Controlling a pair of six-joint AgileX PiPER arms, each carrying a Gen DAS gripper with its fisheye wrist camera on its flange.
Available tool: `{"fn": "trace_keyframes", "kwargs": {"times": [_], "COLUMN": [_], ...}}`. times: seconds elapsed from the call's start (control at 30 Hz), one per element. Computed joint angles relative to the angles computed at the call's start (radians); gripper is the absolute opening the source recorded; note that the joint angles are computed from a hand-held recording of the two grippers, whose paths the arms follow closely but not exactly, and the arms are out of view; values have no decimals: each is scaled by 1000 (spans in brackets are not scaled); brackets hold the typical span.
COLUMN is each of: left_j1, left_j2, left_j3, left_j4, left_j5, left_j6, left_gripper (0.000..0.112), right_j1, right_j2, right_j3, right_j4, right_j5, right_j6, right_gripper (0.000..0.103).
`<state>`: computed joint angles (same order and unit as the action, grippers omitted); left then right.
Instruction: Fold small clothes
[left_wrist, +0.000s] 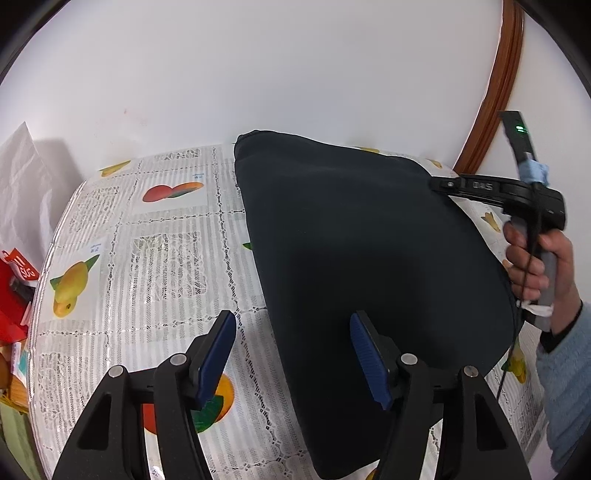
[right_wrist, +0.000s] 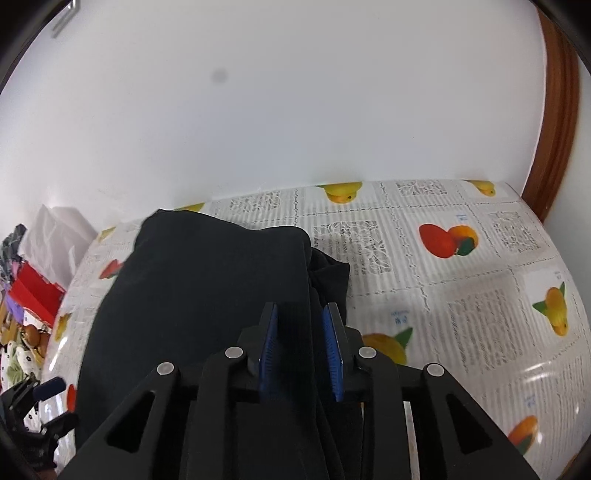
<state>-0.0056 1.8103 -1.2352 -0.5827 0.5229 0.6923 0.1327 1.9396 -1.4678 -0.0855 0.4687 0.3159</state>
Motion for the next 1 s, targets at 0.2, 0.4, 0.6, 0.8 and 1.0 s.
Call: {"fn": "trace_keyframes", "kwargs": {"times": [0.2,0.4,0.6,0.8,1.0], "left_j1": [5,4,7,17,13], "left_j2": [2,-12,-51,-122,-198], "left_j3": [4,16,75,162,267], "left_j4": [-16,-4,-30,-55,-9], "left_j5": [1,4,-6,-3,-45], "left_j6": [20,4,24,41,-3], "left_gripper": [64,64,64,62,62], "right_j1": [21,34,-10,26,0], "right_j2": [-7,-47,-224,-386,-514], "right_j3": [43,64,286,541,747], "right_j4": [-221,-248,0,-63,137], "right_j5": [-98,-11,-88,-174,-271], "right_j6": [212,211,6,44,-87], "right_gripper": [2,7,19,25,25]}}
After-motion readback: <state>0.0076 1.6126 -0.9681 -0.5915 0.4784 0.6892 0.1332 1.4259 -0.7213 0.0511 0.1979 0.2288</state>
